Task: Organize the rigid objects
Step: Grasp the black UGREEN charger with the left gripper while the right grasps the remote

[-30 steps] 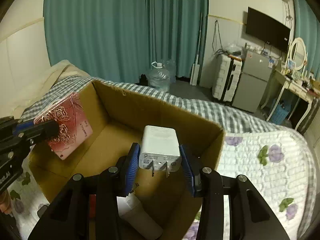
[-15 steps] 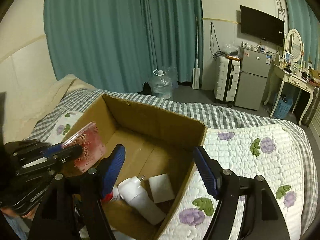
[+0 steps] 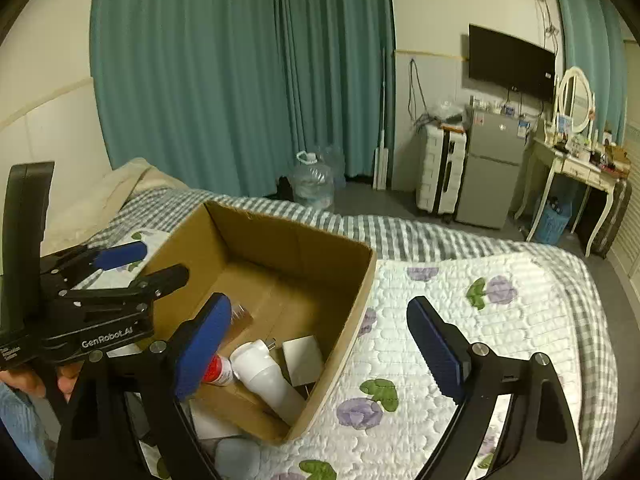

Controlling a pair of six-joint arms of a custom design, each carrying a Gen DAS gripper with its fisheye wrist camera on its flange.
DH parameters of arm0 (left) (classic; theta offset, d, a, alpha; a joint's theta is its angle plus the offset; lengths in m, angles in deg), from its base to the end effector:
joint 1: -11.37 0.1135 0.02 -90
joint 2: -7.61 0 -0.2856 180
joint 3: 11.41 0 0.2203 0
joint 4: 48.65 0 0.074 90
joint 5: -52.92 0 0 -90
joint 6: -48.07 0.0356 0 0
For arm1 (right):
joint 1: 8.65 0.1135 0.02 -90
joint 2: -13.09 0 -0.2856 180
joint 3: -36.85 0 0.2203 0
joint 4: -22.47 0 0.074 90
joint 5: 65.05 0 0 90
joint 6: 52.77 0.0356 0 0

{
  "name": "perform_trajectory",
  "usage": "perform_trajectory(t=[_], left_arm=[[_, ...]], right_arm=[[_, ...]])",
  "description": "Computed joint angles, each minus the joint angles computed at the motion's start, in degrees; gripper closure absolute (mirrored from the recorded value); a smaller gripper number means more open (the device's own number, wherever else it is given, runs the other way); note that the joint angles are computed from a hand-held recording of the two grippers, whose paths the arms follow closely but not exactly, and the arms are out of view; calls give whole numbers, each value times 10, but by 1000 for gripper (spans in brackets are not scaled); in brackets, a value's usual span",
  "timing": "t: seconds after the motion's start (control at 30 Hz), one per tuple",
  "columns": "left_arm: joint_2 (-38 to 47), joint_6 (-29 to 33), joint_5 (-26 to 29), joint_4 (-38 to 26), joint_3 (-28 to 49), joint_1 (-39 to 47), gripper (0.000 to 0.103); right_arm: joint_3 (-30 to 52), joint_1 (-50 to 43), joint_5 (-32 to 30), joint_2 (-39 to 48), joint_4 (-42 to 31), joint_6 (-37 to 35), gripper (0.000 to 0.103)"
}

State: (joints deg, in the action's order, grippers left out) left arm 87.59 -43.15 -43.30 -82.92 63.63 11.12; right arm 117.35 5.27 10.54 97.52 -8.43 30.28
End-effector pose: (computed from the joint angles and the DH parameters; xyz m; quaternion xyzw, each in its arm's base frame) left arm 0.2746 0.0027 0.3066 -0.0309 0.9018 0.0435 0.4288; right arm 0.2901 0.0810 0.3207 -0.2164 0.8543 0.1389 0.4518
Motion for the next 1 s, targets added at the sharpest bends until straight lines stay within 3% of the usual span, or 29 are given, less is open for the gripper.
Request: perform_trajectory(t=[0.2,0.4,0.53,0.6,0.73,0.87,1.0], left_arm=[[-110,18,-50,-51,-36,-19,35],[-210,10,-27,-101,-95,14,35],[-252,11,-4,-89,-173,45,35],[-256,20,39,-65,-224,79,35],[-233,21,46,-31,-281,74,35],[-194,26,91,-6,-309,83,35],[-170,22,25,29,-328,44,34]], right_arm=[[-55,9,-12,-88,-6,-9,11],[-129,54,1,-139,-4,-17,11],[-174,87,16,-127,14,-18,11],[-191,117,46,-99,29,-15,11],[-214,130,56,-65,51,-23,11],[-226,133,66,-44,69,-25,11],[-229,125,54,-38,76,-20,11]])
